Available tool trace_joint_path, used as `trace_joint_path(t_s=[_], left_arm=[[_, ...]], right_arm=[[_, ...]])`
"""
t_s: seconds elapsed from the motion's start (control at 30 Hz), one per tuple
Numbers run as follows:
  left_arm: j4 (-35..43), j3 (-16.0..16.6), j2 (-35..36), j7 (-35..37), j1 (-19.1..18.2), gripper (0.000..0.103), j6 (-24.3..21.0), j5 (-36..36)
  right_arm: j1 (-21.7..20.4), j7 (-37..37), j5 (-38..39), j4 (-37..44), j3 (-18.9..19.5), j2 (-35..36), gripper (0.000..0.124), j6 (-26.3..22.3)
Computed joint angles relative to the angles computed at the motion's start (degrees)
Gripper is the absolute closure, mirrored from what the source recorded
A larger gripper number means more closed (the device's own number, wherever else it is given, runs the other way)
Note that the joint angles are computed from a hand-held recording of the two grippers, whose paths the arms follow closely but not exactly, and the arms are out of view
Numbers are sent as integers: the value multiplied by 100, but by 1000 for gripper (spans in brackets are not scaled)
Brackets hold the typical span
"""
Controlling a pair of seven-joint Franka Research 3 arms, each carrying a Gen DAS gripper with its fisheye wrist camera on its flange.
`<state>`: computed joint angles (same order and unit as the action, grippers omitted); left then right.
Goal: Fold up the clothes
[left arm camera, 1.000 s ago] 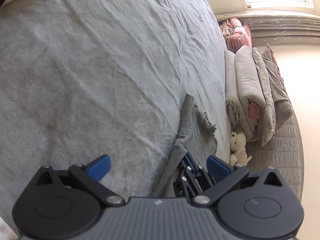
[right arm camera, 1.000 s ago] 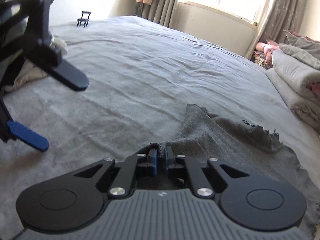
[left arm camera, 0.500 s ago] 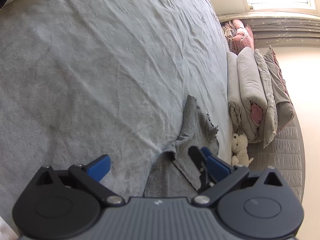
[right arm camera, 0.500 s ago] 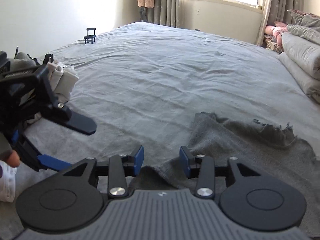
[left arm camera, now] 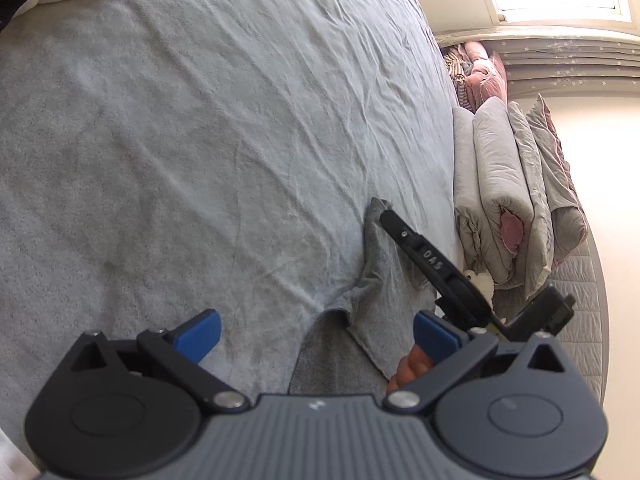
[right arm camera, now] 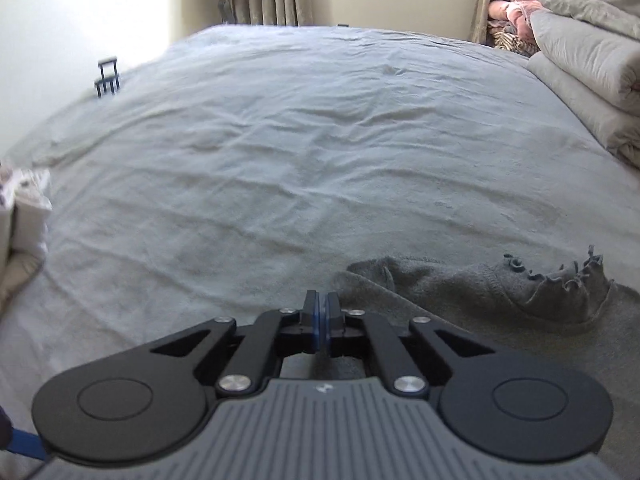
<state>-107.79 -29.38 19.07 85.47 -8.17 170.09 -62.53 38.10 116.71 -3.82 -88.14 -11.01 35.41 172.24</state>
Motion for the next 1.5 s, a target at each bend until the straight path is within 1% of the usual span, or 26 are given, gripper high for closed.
trace_joint_path(t_s=[0.03,0.07,0.13,0.2,0.23,0.33,0.37,0.5,0.57,0.63,0.67,0.7,0.73,0.77,0.8,0.93,1.07,1.13,1.17,1.2,1.23,1.3,1.37,1.4,1.43,1.5], left_arm=[[1,0,-3,12,-3,0,14,13],[-3,24,-3,-35,-25,0,28,68],[-24,65,2,-192,-57,0,30,191],[-31,25,15,-233,-10,0,13,183],[-28,-9,24,-205,21,0,15,146],[-2,-48,41,-144,41,0,27,136],[-4,-54,41,-138,42,0,25,148],[-2,-24,61,-278,10,0,35,277],[2,-43,76,-324,30,0,45,304],[9,-95,90,-298,70,0,66,287],[13,-113,96,-289,82,0,71,288],[14,-128,100,-283,92,0,73,291],[13,-138,102,-280,101,0,70,297],[10,-139,103,-294,100,0,72,313],[10,-138,105,-315,97,0,81,331],[21,-180,117,-312,131,0,100,349],[20,-176,126,-352,121,0,100,442],[6,-171,127,-407,126,0,101,493],[5,-169,129,-440,130,0,95,518],[3,-184,130,-442,150,0,93,520],[2,-197,129,-436,167,0,91,523],[-4,-180,118,-485,150,0,113,593],[-11,-189,113,-523,155,0,136,648],[-10,-225,118,-504,184,0,141,628],[-11,-260,119,-486,213,0,138,597],[-12,-293,120,-467,239,0,126,560]], right_arm=[[-30,220,-186,-5,18,35,124,45],[100,625,-592,141,-164,117,124,-228],[592,757,-632,378,-754,317,124,-709],[452,598,-633,199,-573,186,120,-531],[388,533,-645,99,-493,90,113,-442],[711,829,-1291,124,-914,38,107,-639],[722,816,-1442,210,-918,61,107,-812],[140,251,-1414,517,-169,196,107,-1257],[167,364,-1552,526,-184,179,103,-1296],[206,543,-1703,462,-229,145,72,-1150],[223,543,-1781,518,-237,185,72,-1207],[230,501,-1850,618,-228,246,76,-1335],[265,592,-1927,694,-280,303,104,-1412],[307,739,-2010,758,-351,357,118,-1470],[342,886,-2096,824,-414,412,117,-1532],[423,1976,-2193,339,-669,189,117,-644],[258,2586,-1526,267,-552,311,117,-327],[408,2703,-1453,285,-741,440,115,-175],[497,2656,-1473,296,-827,456,112,-170],[461,2487,-1450,280,-756,410,106,-161],[385,2282,-1404,253,-635,347,105,-141],[396,2173,-1292,-66,-647,122,105,254],[793,2370,-1255,-493,-1124,-100,105,619],[887,2310,-1219,-652,-1184,-221,105,546],[921,2196,-1178,-800,-1161,-350,105,426],[687,1713,-1087,-1151,-753,-607,105,481]])
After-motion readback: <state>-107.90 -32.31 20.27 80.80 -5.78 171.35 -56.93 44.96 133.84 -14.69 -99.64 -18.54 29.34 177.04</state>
